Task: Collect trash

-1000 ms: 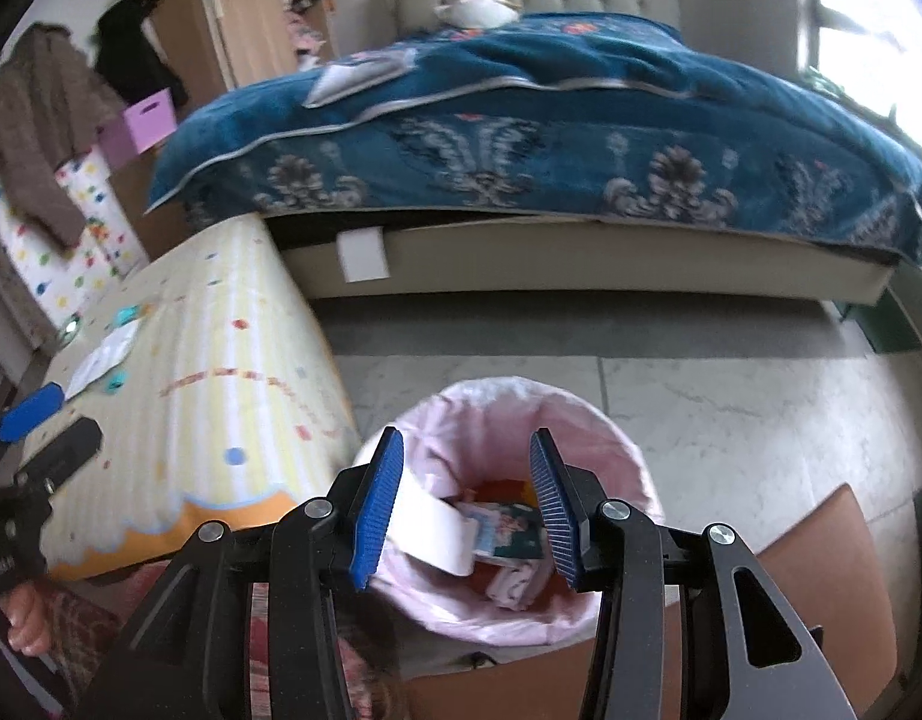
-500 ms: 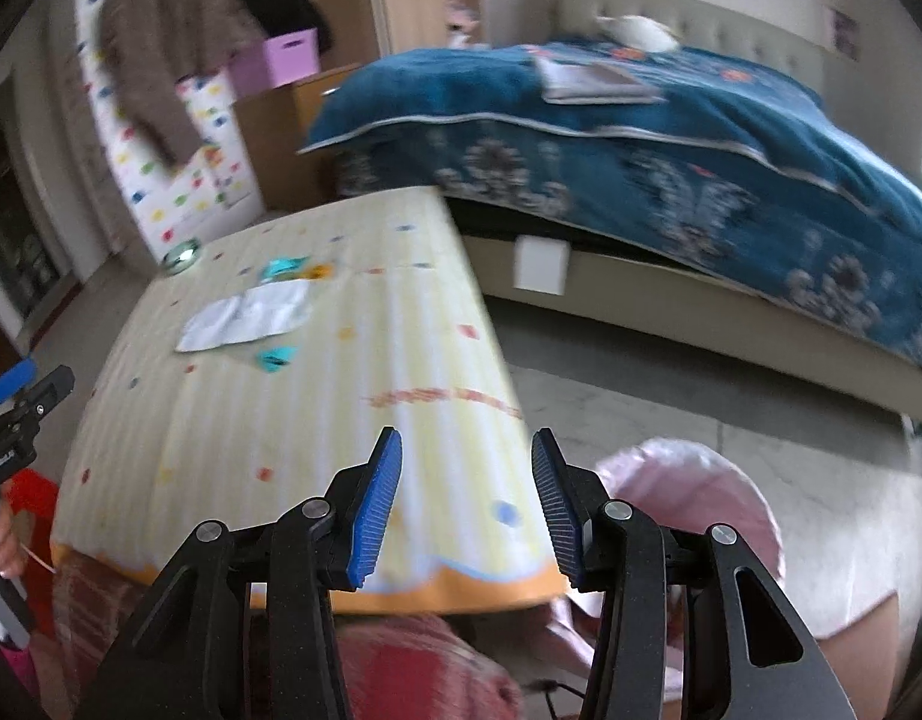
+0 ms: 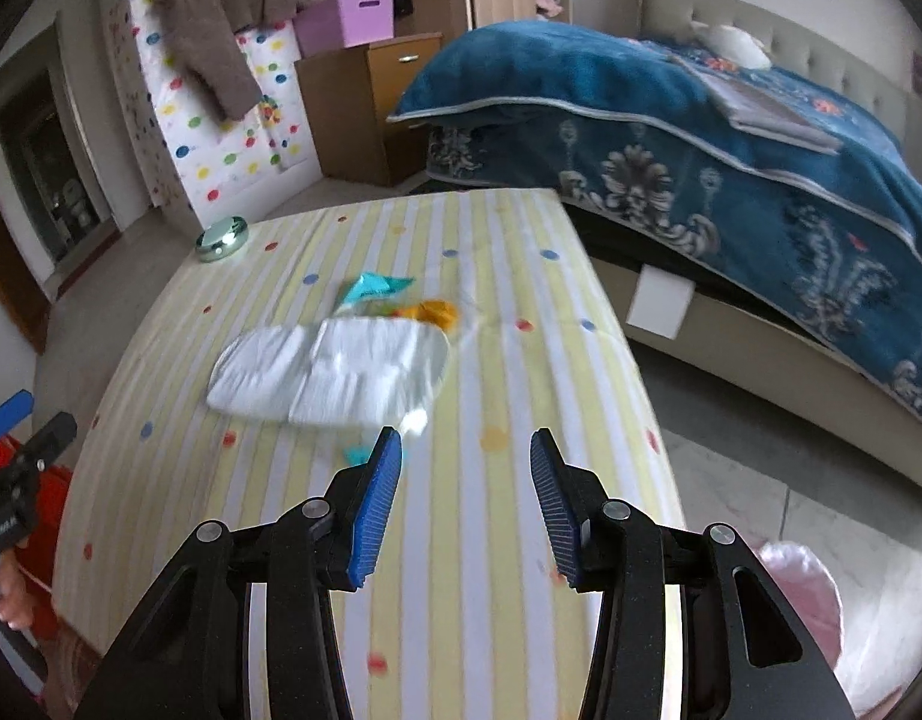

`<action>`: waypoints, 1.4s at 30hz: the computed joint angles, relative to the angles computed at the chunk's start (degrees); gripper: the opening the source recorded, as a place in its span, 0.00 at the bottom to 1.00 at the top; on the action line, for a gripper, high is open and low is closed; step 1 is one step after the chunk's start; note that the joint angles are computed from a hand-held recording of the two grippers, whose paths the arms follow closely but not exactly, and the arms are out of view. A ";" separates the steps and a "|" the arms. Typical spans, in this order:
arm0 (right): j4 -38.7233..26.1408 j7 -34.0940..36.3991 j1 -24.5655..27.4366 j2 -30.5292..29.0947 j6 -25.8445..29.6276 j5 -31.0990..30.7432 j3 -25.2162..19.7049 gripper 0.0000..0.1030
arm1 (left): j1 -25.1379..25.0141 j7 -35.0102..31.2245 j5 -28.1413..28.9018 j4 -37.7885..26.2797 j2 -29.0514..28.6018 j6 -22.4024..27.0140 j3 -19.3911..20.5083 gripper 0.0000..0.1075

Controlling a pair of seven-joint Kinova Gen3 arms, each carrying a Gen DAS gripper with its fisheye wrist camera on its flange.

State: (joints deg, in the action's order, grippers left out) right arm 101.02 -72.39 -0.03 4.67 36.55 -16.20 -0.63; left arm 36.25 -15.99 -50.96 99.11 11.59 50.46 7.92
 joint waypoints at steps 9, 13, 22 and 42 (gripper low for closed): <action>-7.53 0.40 2.05 8.87 2.61 -2.01 -2.32 0.32 | -1.47 -4.68 4.10 -1.97 3.32 -4.22 -1.80 0.85; -8.90 2.63 3.99 10.70 4.28 -4.62 -3.70 0.20 | -0.91 -5.53 5.14 -1.76 3.49 -4.48 -2.54 0.85; -3.66 4.13 1.55 1.90 1.19 -3.75 -2.35 0.01 | 1.40 -2.02 3.01 -0.24 0.27 -1.38 -1.63 0.85; -2.30 15.74 -0.03 -7.73 11.83 -9.28 2.35 0.37 | 3.47 3.71 -0.13 1.49 -3.41 4.33 5.13 0.87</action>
